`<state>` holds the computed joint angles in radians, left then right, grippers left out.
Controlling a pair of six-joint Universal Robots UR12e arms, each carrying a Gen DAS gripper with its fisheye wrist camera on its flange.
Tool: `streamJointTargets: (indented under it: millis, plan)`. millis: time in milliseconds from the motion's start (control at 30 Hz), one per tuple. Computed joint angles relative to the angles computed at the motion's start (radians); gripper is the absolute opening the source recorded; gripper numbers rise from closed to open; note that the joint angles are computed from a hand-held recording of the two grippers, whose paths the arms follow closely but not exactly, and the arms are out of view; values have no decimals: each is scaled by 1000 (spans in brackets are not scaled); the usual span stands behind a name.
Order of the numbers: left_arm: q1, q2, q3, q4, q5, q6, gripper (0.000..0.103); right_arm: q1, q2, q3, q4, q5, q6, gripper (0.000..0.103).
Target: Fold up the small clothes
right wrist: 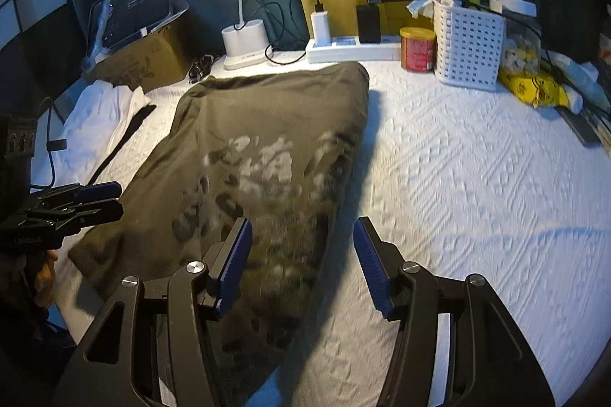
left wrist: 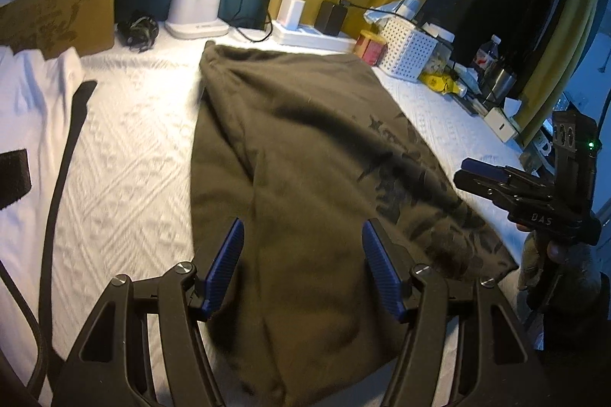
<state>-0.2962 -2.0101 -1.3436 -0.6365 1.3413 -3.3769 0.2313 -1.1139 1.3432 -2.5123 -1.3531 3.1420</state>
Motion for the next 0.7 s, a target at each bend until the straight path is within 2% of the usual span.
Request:
streamJointTargets:
  millis: [100,200,300,367,400,433,467,533,567,633,700]
  plan:
    - [-1,6,-11,-9,13,-9,64,-2,-8,19,0,0,5,58]
    - [2,14,-28,5,-10,-5,64,-4,-16,34,-2,-1,12,58]
    - [-5,16,-32,20,-18,55,64,-5,-23,47,-7,-5,23,58]
    - [-14,9,-20,-5,-2,113,63,-6,-27,54,-9,-5,27,58]
    - [-20,6,-14,-20,17,134,58,-6,-28,57,-10,-6,29,58]
    - [-26,3,-9,-38,34,162,47,-6,-29,58,-9,-9,29,58]
    - [-27,2,-9,-44,29,173,42,-5,-30,59,-8,-11,28,58]
    - [-24,5,-16,-33,4,174,21,-4,-31,60,-6,-14,26,59]
    - [-24,7,-18,-27,1,175,15,-3,-31,60,-5,-16,25,58]
    - [-21,15,-27,-3,-7,167,9,-2,-31,60,-2,-18,24,58]
    - [-16,26,-38,25,-23,160,9,-2,-32,60,0,-19,22,58]
